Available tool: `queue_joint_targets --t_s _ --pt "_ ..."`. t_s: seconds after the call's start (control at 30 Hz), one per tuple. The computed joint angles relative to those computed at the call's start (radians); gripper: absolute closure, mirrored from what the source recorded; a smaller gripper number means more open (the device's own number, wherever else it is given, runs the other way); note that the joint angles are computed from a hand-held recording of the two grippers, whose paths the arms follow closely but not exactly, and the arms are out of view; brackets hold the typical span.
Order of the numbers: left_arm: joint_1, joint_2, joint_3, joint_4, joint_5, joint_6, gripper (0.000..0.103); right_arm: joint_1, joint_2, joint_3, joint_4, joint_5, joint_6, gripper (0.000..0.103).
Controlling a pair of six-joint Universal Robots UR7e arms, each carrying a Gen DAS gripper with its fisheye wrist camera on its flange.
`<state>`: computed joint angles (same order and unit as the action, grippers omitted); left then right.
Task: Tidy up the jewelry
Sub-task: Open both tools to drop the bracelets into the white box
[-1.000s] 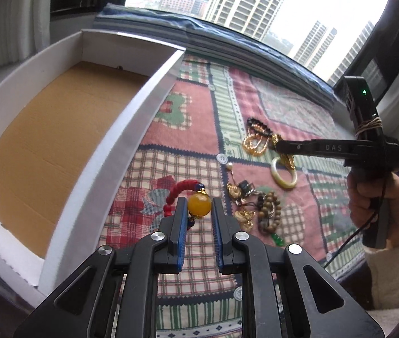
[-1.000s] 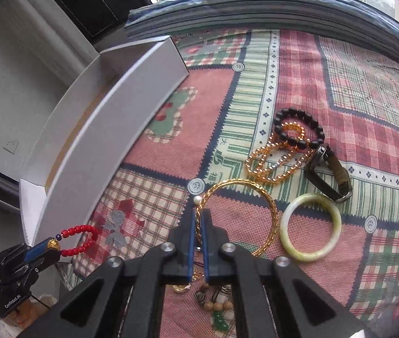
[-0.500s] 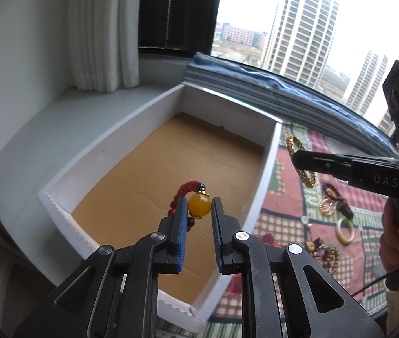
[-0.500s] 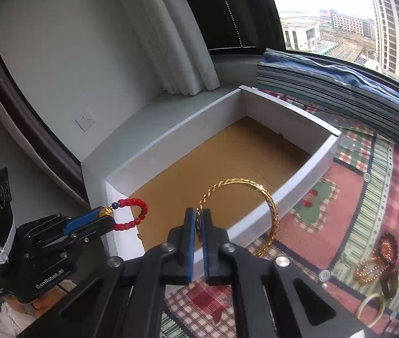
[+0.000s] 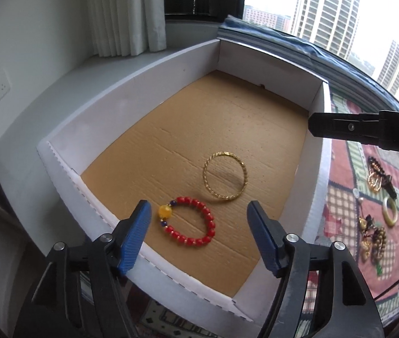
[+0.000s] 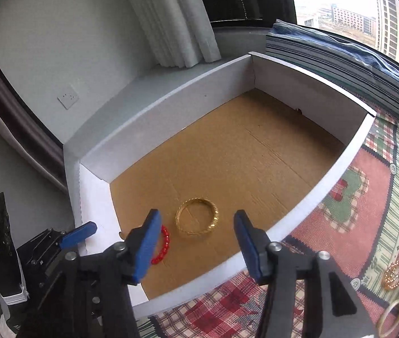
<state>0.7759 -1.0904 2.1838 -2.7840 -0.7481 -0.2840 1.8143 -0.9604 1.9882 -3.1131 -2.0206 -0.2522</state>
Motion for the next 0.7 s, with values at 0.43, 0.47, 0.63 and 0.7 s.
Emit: queue_joint_targets --t_s 0.43,0.47,0.63,0.7 --pt "-0.013 0.103 0.014 -0.169 -0.014 0.121 0.02 -0.002 -0.217 0.359 -0.3 -0.181 -0.015 0.048" --pt "-0.007 0.099 0.005 -0.146 -0.025 0.115 0.02 -0.004 -0.238 0.394 -0.319 -0.189 -0.014 0.048" --pt "0.014 0.081 -0.014 -0.078 -0.073 0.118 0.018 -0.006 -0.315 0.528 -0.42 -0.24 -0.02 0.048" --pt "-0.007 0.087 0.006 -0.106 -0.04 0.154 0.018 -0.011 -0.34 0.567 -0.45 -0.25 -0.016 0.048"
